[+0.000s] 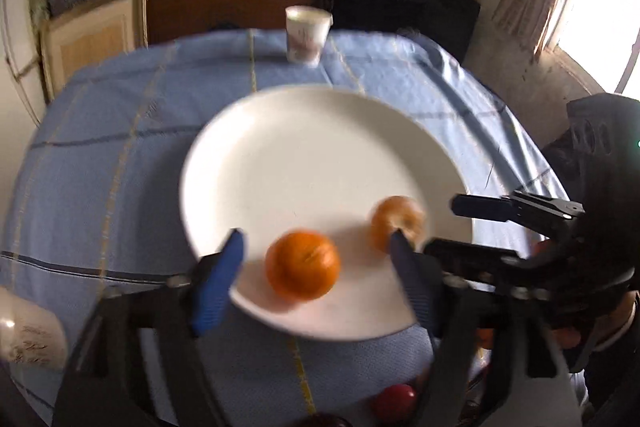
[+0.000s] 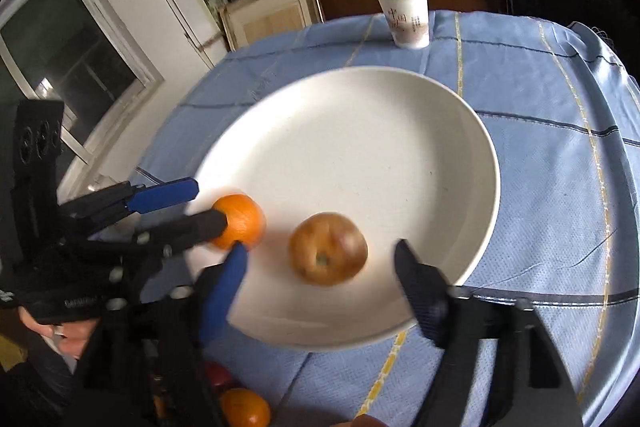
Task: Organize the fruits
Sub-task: 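Carry the pear and tangerine to the white plate and release both, then move the right tool back over the fruit cluster toward a red tomato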
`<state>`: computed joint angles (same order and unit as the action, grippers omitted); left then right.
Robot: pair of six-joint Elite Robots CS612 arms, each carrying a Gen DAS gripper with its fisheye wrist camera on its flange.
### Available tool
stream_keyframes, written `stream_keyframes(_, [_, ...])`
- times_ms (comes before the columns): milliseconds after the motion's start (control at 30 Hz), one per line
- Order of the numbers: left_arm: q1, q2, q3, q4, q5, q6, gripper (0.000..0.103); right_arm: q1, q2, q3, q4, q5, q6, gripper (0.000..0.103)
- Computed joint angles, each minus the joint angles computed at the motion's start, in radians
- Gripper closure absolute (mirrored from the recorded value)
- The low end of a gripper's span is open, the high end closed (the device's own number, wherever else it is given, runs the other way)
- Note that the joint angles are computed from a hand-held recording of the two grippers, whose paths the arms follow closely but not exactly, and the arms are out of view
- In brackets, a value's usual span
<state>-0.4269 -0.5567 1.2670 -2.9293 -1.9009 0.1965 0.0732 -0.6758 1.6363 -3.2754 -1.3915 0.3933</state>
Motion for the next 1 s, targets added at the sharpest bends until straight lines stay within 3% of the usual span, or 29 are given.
stream_keyframes(33, [0.003, -0.010, 0.021, -0.040, -0.003, -0.004, 0.016, 0.000, -0.011, 0.021, -0.037, 0.001, 0.002, 0.003])
stream_keyframes(200, [0.019, -0.074, 0.142, -0.197, -0.026, -0.003, 0.007, 0.011, -0.039, 0.137, -0.321, -0.013, 0.025, 0.003])
stream_keyframes(267, [0.023, -0.095, 0.191, -0.248, -0.017, 0.002, 0.005, 0.025, -0.039, 0.174, -0.411, -0.080, 0.062, 0.003])
stream_keyframes(333, [0.032, -0.112, 0.245, -0.310, -0.016, -0.008, 0.005, 0.031, -0.050, 0.218, -0.431, -0.082, 0.063, 0.003])
stream_keyframes(433, [0.043, -0.134, 0.321, -0.369, -0.001, -0.034, 0.005, 0.037, -0.079, 0.273, -0.337, -0.053, 0.065, 0.003])
stream_keyframes(533, [0.053, -0.150, 0.387, -0.400, 0.007, -0.024, 0.005, 0.046, -0.071, 0.331, -0.414, -0.051, 0.172, 0.003])
stream_keyframes(667, [0.076, -0.160, 0.463, -0.439, -0.058, -0.022, 0.005, 0.070, -0.066, 0.395, -0.517, -0.065, 0.183, 0.005])
stream_keyframes(800, [0.096, -0.154, 0.511, -0.439, -0.139, -0.018, 0.005, 0.096, -0.066, 0.428, -0.524, -0.127, 0.135, 0.018])
stream_keyframes(933, [0.084, -0.156, 0.536, -0.400, -0.121, 0.015, 0.005, 0.097, -0.062, 0.437, -0.466, -0.105, 0.132, 0.045])
stream_keyframes(1000, [0.084, -0.157, 0.551, -0.422, -0.127, 0.036, 0.005, 0.099, -0.057, 0.441, -0.481, -0.098, 0.121, 0.050])
